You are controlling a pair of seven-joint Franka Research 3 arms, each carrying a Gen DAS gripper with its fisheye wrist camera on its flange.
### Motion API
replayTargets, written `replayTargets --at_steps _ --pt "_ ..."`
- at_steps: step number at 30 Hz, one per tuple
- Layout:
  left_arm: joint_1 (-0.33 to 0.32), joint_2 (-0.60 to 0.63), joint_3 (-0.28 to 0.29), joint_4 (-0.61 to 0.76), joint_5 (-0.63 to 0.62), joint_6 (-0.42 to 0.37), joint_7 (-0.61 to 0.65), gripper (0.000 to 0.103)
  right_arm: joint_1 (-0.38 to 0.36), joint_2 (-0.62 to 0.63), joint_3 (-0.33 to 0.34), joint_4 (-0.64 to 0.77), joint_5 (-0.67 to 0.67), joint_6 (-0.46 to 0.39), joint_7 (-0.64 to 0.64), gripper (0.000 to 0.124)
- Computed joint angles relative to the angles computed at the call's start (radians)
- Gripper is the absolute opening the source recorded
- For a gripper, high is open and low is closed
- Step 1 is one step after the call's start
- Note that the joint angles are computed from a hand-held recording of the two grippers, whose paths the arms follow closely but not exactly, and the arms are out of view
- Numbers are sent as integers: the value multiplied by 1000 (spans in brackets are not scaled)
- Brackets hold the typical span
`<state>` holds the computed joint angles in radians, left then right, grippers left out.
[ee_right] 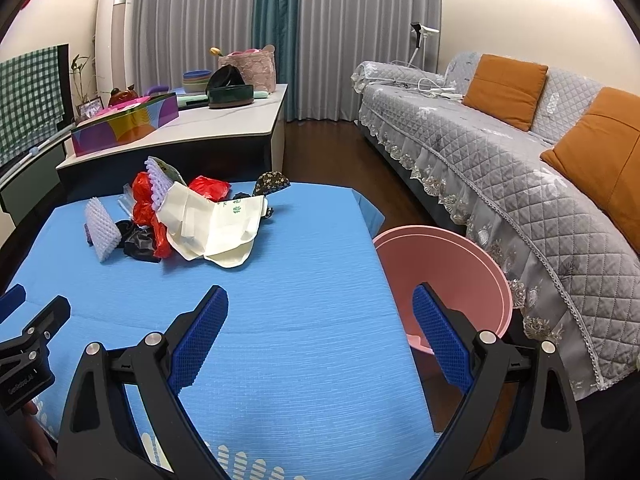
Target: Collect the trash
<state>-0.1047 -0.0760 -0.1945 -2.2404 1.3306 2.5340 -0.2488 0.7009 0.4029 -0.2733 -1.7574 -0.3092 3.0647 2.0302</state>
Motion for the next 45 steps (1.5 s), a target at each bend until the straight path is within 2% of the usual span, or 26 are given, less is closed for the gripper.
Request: replayTargets --at_steps 4,24,32,40,45 --pt "-2 -2 -2 1 10 -8 -9 95 19 3 -21 -1 -15 7 4 92" --pt "-9 4 -2 8 39 1 -12 95 3 -11 3 -15 26 23 -50 92" --pt "-11 3 -4 9 41 4 -12 95 58 -8 -64 -18 0 37 -6 92" --pt "-8 0 -2 6 42 21 -7 95 39 -10 -38 -19 21 43 -37 90" --pt "-7 0 -2 6 40 30 1 95 48 -11 -48 -24 41 59 -50 90"
